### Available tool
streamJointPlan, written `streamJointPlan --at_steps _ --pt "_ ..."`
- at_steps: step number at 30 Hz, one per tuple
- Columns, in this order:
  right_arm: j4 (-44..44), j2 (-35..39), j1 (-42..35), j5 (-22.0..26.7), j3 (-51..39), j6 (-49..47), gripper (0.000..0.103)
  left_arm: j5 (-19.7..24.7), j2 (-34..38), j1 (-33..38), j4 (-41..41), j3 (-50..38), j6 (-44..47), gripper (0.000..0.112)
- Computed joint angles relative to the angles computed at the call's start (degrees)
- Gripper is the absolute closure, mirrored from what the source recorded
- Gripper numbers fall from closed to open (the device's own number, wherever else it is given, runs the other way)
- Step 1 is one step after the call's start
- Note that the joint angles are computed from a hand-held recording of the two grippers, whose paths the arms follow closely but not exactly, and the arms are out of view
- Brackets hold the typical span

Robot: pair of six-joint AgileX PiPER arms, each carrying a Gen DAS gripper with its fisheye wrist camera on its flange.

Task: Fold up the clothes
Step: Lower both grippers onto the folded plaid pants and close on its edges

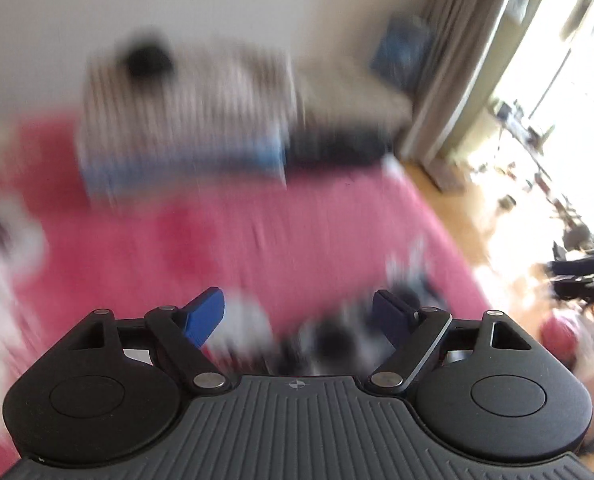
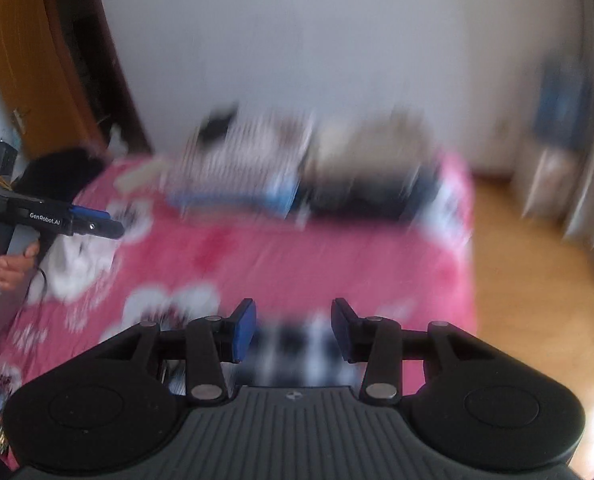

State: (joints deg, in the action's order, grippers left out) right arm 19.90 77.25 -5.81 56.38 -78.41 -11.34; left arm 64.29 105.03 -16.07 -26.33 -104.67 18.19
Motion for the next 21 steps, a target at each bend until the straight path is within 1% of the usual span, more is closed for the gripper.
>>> streamJointPlan --at_steps 1,3,4,5,7,8,9,11,13,14,16,18,19,21 --pt "1.4 0.5 1.8 -3.7 5.7 -1.9 0.060 -1.2 -1.0 0.2 -1.0 5.7 1.2 0.032" --pt "6.0 3.5 4.7 -12.0 14.3 -7.7 0.060 -4.7 -3.9 1.5 -5.9 17.2 4.9 0.033" --pt "9.8 4.7 4.6 -14.3 16.4 -10.7 0.060 -7.4 -5.3 2.0 -8.6 22.9 7.3 0.033" --pt "14.0 6.1 4.4 -16.5 18.2 -14.1 0.060 -9.5 -6.5 2.5 -11.0 26.8 9.4 0.032" --pt "21.0 7.3 1.4 -17.5 20.1 -20.6 0.058 -11.0 -7.6 3.5 -14.3 31.8 12.0 0.031" --pt "23.7 7.1 -1.6 -16.1 20.6 -22.9 0.053 -11.4 -7.9 3.9 -14.8 33.3 12.0 0.030" --pt "26.5 6.7 -4.8 -14.9 22.6 -25.5 0.051 -11.0 -7.5 4.6 -15.5 33.8 12.2 0.030" --pt "27.8 6.5 -11.0 -12.8 24.4 -27.2 0.034 -11.0 -6.8 4.5 -17.5 34.9 13.4 0.030" --pt "31.1 7.1 -15.9 -11.9 26.8 -31.1 0.026 -12.3 -5.7 3.6 -19.6 35.9 15.6 0.030" --pt "32.5 7.7 -18.2 -11.3 27.7 -32.9 0.024 -13.2 -5.3 2.9 -20.6 36.6 16.5 0.030" --pt "34.4 11.4 -22.3 -7.5 27.6 -35.2 0.022 -15.8 -4.3 1.1 -21.1 37.5 16.6 0.028" --pt "36.2 14.8 -24.0 -6.2 28.3 -36.6 0.022 -18.5 -4.0 0.3 -23.9 38.8 19.3 0.015" --pt "37.9 15.8 -24.9 -5.2 28.6 -38.5 0.021 -19.4 -4.1 0.1 -25.5 39.3 20.5 0.015" --pt "41.1 17.7 -26.7 -3.1 29.2 -42.0 0.012 -20.8 -4.1 -0.7 -25.5 39.3 19.5 0.015"
